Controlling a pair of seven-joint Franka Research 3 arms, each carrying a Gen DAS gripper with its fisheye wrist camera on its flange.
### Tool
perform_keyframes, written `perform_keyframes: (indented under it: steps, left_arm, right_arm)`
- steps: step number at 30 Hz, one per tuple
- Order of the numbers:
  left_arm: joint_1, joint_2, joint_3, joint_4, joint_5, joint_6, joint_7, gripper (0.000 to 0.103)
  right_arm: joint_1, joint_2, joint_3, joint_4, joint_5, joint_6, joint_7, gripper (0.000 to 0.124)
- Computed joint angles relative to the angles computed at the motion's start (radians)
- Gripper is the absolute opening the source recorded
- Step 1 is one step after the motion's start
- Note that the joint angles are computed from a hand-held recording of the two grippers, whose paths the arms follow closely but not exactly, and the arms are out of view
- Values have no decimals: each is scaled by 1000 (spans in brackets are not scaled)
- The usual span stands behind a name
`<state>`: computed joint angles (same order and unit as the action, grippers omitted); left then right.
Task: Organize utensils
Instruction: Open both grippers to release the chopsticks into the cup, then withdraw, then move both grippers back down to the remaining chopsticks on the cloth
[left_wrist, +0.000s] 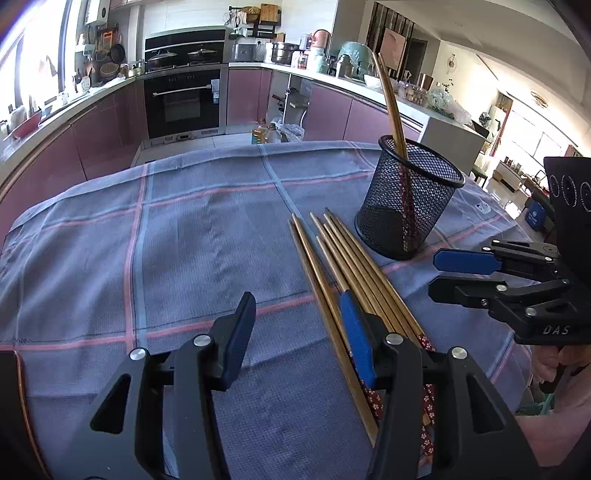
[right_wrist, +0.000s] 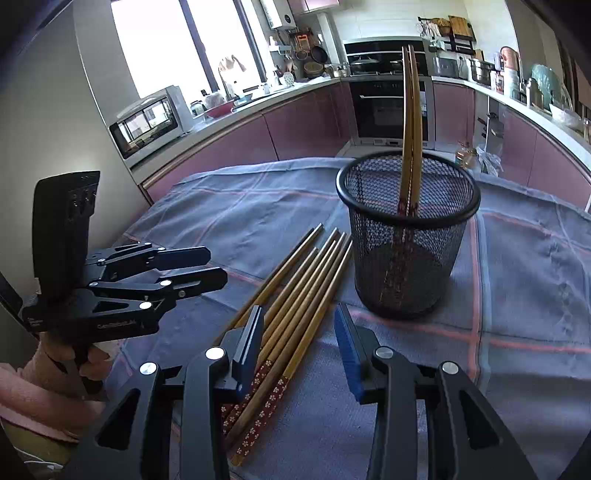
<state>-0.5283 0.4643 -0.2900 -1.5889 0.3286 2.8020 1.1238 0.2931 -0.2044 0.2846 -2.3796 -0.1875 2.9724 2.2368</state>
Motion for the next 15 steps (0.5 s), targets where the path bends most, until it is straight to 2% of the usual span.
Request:
perform_keyframes:
  steps: [7, 15]
  left_arm:
    - [-26, 31, 14, 22, 17, -34, -14, 48]
    - [-51, 86, 20, 105, 30, -111, -11, 44]
  right_arm:
    - [-31, 42, 16, 25, -89, -30, 112, 36]
    - [3, 68, -21, 47, -169, -74, 183, 31]
